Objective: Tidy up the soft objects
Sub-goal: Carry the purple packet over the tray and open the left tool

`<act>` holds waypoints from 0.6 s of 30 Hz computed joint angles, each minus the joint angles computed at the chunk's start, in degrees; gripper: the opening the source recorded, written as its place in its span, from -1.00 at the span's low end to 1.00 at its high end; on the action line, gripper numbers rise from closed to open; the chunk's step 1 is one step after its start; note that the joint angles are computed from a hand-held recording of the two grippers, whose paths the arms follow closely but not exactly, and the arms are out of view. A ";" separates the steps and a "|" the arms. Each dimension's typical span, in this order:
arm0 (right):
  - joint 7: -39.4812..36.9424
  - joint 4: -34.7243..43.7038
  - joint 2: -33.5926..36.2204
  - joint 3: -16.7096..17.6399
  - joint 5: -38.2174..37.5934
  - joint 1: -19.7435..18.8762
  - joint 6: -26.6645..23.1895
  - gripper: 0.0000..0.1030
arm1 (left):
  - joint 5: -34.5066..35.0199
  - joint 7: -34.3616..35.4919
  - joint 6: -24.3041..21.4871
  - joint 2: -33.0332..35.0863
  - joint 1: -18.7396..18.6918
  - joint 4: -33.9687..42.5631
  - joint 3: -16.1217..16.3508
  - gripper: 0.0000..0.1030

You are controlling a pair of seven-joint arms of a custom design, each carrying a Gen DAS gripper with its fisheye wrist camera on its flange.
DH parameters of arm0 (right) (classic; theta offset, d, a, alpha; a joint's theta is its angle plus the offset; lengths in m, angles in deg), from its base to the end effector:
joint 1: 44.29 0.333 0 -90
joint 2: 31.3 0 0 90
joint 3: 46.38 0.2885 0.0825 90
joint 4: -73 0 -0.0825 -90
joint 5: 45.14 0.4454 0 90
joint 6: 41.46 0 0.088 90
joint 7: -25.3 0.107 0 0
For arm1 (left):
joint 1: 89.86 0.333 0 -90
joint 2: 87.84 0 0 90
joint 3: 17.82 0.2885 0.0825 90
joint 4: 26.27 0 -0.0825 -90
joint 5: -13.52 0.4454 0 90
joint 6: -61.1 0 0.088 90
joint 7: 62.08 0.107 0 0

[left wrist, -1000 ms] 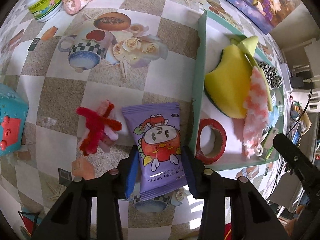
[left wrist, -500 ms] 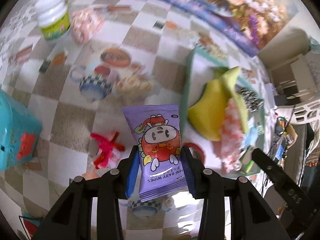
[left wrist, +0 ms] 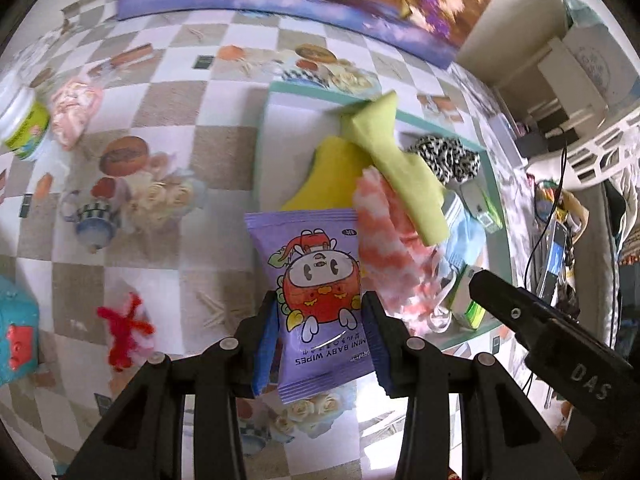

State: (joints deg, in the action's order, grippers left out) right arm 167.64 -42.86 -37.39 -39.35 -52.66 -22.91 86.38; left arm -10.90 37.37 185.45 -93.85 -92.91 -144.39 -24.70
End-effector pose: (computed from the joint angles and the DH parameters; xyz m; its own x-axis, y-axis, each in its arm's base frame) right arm 0.5426 0.2907 0.4810 -0.3183 -0.9349 -0.1571 -0.8890 0.3519 -0.2930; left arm 0.5936 -0.1213 0.4540 -0.1652 -0.9262 0.3389 -0.9699 0.0902 -0.2262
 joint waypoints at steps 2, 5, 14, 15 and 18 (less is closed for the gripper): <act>-0.01 -0.05 -0.02 -0.03 0.04 -0.04 -0.02 0.41 | 0.22 0.15 -0.16 0.63 -0.26 0.25 -0.25 -0.16; -0.34 0.29 0.32 -0.01 0.03 -0.02 -0.27 0.41 | 1.98 -0.47 -0.65 1.99 -0.49 0.91 -0.64 -0.16; -0.26 0.64 0.50 0.14 -0.91 0.05 -0.78 0.42 | 0.20 0.19 -3.04 0.81 -0.21 1.18 -0.22 -0.11; -0.20 0.66 0.49 0.15 -1.00 0.05 -0.81 0.41 | -0.19 0.37 -3.21 0.66 -0.21 1.17 -0.16 -0.08; -0.23 0.79 0.54 0.14 -1.06 0.09 -0.99 0.41 | -0.91 0.13 -3.72 0.33 -0.02 1.25 0.10 0.06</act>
State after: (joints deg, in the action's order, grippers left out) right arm 167.41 -42.07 -36.85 -39.21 -53.72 -22.83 85.40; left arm -11.81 37.50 181.72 -93.52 -92.93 -143.14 -24.60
